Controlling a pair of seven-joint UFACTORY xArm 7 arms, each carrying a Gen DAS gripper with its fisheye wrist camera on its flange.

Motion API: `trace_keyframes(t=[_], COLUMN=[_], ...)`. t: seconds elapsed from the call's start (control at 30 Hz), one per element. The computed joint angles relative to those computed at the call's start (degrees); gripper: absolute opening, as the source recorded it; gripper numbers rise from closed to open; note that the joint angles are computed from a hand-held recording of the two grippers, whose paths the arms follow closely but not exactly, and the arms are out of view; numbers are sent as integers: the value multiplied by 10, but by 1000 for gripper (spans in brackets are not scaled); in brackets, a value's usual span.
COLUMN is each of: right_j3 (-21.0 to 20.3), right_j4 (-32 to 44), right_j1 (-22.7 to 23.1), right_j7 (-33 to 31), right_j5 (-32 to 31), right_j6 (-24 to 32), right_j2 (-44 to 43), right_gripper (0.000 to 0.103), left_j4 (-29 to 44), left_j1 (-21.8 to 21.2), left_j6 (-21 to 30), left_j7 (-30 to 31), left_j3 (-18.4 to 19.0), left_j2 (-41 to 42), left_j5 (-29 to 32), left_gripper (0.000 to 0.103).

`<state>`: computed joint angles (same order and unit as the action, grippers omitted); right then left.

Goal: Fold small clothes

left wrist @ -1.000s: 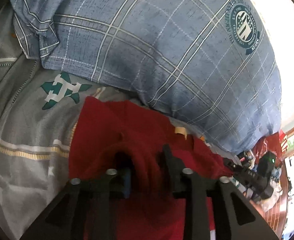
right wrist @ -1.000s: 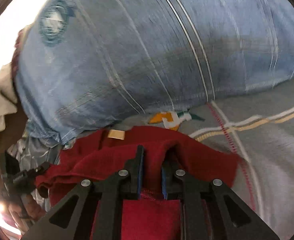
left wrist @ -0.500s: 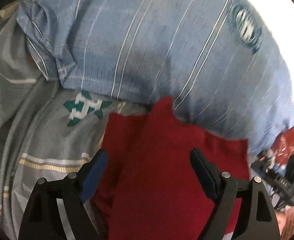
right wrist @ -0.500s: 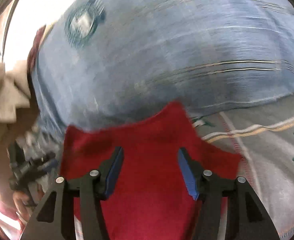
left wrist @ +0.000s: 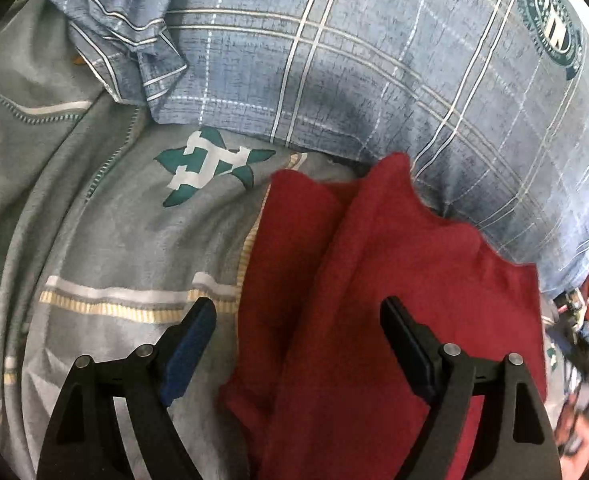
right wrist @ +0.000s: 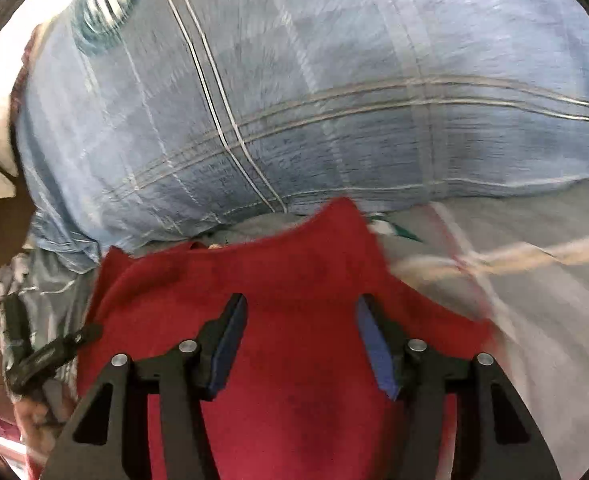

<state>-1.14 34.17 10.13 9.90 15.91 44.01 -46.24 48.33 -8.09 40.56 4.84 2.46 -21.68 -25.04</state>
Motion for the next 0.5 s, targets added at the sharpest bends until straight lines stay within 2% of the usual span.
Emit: trace_keyframes(t=[0.03, 0.2, 0.27, 0.3, 0.33, 0.37, 0.4, 0.5], right_j3=[-5, -6, 7, 16, 26, 27, 23, 33], right_j4=[-1, -55, -77, -84, -94, -100, -99, -91], right_j1=[-1, -7, -13, -15, -13, -8, 1, 10], right_j7=[-1, 1, 10, 16, 22, 23, 25, 28], right_j5=[-2, -11, -14, -16, -17, -16, -9, -13], right_j6=[19, 139, 153, 151, 146, 148, 150, 151], right_j2=[-20, -184, -223, -228, -232, -237, -233, -237], right_gripper=[65, 65, 61, 58, 44, 23, 20, 21], left_j4=[-5, -45, -67, -75, -81, -87, -88, -92], left_j1=[0, -6, -5, -3, 2, 8, 13, 16], left_j6=[2, -1, 6, 13, 19, 30, 44, 72], left_j7=[1, 12, 14, 11, 6, -3, -8, -18], left_j3=[1, 5, 8, 8, 7, 5, 6, 14], left_j2=[-12, -80, -118, -134, -149, -165, -178, -211], left_j5=[1, 6, 14, 22, 30, 43, 53, 65], left_gripper=[84, 84, 84, 84, 84, 84, 84, 84])
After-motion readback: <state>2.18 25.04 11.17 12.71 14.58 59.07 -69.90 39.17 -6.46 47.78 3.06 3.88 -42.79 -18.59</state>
